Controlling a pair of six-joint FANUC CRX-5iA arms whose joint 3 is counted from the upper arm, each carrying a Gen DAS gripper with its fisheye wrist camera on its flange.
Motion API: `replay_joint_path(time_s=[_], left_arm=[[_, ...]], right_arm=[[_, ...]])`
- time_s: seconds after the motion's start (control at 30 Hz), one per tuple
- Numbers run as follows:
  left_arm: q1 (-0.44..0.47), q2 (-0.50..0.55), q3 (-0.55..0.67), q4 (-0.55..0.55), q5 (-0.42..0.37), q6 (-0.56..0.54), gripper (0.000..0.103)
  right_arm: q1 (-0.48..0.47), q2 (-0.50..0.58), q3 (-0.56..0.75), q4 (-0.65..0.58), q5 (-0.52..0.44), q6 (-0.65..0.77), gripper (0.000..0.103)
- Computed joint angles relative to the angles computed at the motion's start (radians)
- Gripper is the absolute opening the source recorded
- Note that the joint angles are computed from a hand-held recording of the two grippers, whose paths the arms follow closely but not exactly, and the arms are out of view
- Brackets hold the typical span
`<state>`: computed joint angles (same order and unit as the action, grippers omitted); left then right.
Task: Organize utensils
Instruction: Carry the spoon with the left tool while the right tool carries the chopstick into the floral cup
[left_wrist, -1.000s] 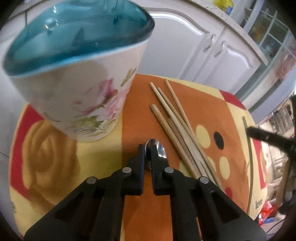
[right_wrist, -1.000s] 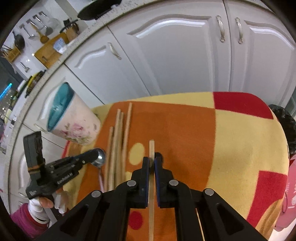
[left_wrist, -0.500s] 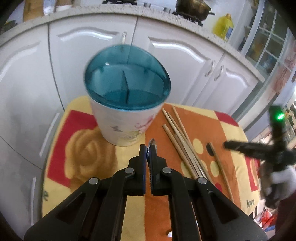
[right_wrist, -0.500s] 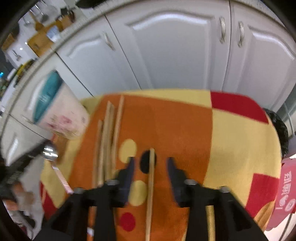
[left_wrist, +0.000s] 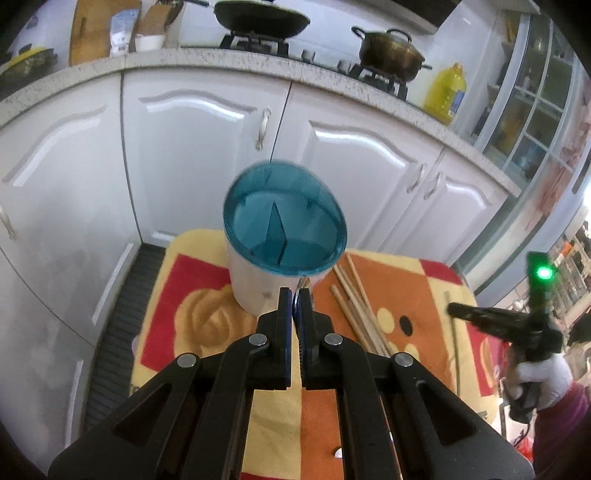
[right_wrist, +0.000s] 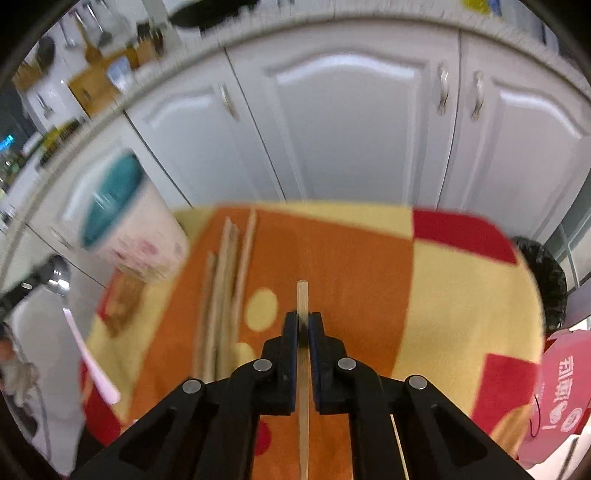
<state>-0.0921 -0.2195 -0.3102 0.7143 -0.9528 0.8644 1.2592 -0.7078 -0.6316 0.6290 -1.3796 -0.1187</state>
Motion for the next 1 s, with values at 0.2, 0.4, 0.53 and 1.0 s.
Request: replay_joint_path(time_s=[0.2, 0.4, 0.53, 1.0], left_arm=[[0.009, -0.015, 0.051, 0.020, 0.090, -0.020, 0.001], [-0.025, 0.018, 0.128, -0.077, 0.244, 0.033, 0.001], [-0.055, 0.049, 0.176, -0.195, 0.354, 0.096, 0.001], [-0.175, 0.202, 0.342, -0.619, 0.449, 0.376, 0.001]], right_arm=[[0.031, -0.022, 0.054, 0.186, 0.037, -0.011, 0.005], [-0.115, 0.098, 0.163, 0.264, 0.249, 0.092, 0.005], [-0.225, 0.190, 0.257, 0.278, 0.386, 0.176, 0.005], [-0.445, 0.492, 0.431, 0.268, 0.589, 0.324, 0.005]])
